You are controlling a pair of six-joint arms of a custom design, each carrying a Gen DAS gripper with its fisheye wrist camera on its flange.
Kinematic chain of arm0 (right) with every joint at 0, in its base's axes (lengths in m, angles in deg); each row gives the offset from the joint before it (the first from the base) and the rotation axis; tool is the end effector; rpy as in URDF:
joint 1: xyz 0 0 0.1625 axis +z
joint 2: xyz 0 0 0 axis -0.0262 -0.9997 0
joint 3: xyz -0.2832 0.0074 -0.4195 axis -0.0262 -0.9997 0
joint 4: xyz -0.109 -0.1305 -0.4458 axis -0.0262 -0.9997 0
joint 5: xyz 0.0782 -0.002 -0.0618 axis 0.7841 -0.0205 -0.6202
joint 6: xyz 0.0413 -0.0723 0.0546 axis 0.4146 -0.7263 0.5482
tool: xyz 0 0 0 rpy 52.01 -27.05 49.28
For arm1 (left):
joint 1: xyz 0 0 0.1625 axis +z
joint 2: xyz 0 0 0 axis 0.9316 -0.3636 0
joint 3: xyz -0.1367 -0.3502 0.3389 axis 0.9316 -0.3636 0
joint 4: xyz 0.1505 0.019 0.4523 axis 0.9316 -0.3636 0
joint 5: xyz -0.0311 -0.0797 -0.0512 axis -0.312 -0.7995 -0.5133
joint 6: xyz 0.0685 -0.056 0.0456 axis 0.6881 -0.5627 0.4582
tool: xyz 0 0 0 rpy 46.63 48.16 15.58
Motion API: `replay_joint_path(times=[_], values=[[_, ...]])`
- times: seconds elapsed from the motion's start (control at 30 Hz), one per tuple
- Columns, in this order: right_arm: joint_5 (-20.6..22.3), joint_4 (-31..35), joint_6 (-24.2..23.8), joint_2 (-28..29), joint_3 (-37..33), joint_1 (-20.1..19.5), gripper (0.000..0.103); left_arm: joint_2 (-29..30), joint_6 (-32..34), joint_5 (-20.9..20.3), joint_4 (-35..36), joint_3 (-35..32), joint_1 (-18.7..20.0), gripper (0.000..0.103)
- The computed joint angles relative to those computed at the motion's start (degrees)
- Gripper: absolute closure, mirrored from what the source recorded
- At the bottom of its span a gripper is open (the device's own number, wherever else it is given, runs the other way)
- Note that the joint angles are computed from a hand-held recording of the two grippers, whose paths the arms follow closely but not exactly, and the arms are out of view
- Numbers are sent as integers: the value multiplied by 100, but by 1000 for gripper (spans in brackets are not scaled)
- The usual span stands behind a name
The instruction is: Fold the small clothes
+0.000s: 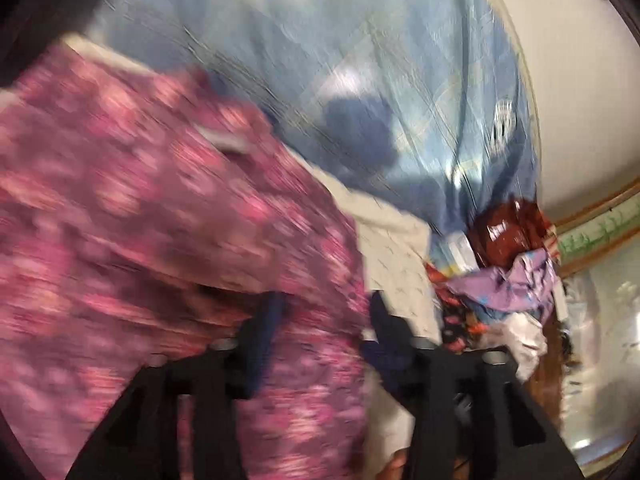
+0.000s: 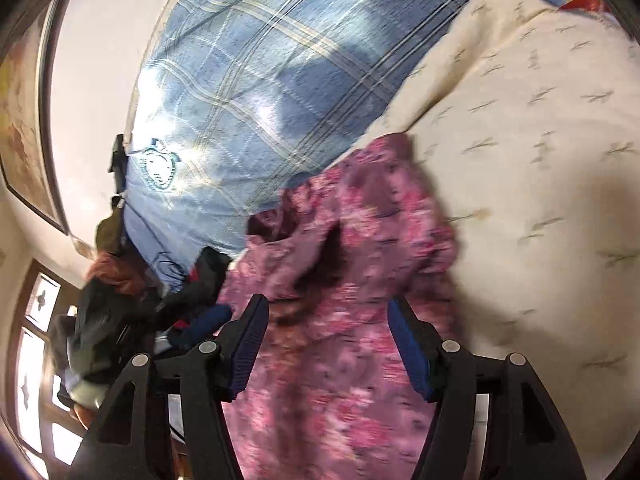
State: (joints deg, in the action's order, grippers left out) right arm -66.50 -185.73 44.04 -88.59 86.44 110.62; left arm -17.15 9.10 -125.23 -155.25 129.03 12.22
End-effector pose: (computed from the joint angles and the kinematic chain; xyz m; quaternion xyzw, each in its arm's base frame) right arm 0.3167 -0.6149 0.0014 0.1942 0.8864 -0.4194 0.0269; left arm -0.0040 -0.8347 0.4203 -0.1409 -0.9837 0.1083 0.0278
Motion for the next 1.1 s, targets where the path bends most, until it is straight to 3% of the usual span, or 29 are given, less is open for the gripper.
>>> replay_joint_path(times=[0.17, 0.37, 0.43, 0.47, 0.57, 0.63, 0.7, 0.77, 0.83, 0.9, 0.93, 1.0, 1.03, 1.07, 1.1], values=[[266, 374, 224, 296, -579, -65, 31, -94, 141, 464, -388, -291, 353, 48], [674, 627, 575, 755, -1370, -248, 34, 123, -603, 554, -418, -904, 777, 49], [526, 932, 581, 814, -1584, -246, 79, 257, -785, 432, -242, -1193, 877, 50], [577, 993, 484, 793, -1632, -258, 89, 274, -817, 383, -247, -1223, 878, 49], [240, 225, -189, 646, -1510, -132, 89, 291, -677, 406, -263, -1278, 931, 49], [-328, 280, -466, 467, -1356, -46, 89, 369, -741, 348, -175, -1342, 967, 49], [-563, 810, -300, 297, -1173, -94, 89, 451, -888, 229, -22, -1386, 1001, 49], [-424, 948, -157, 242, -1037, -168, 83, 549, -1048, 173, 60, -1376, 1010, 49], [-253, 724, 85, 255, -887, -231, 76, 591, -996, 278, -27, -1258, 978, 49], [-115, 335, 411, 307, -786, -313, 59, 609, -959, 345, -19, -1218, 950, 49], [-90, 179, 598, 344, -777, -340, 58, 624, -954, 397, -49, -1213, 931, 49], [4, -122, 986, 389, -755, -435, 62, 642, -942, 484, -57, -1228, 907, 49], [156, -148, 995, 400, -819, -470, 68, 672, -957, 502, 3, -1294, 889, 49], [184, -112, 796, 358, -859, -468, 97, 672, -954, 543, 18, -1310, 878, 49], [-28, -41, 356, 310, -959, -369, 97, 660, -933, 573, -10, -1302, 862, 49]])
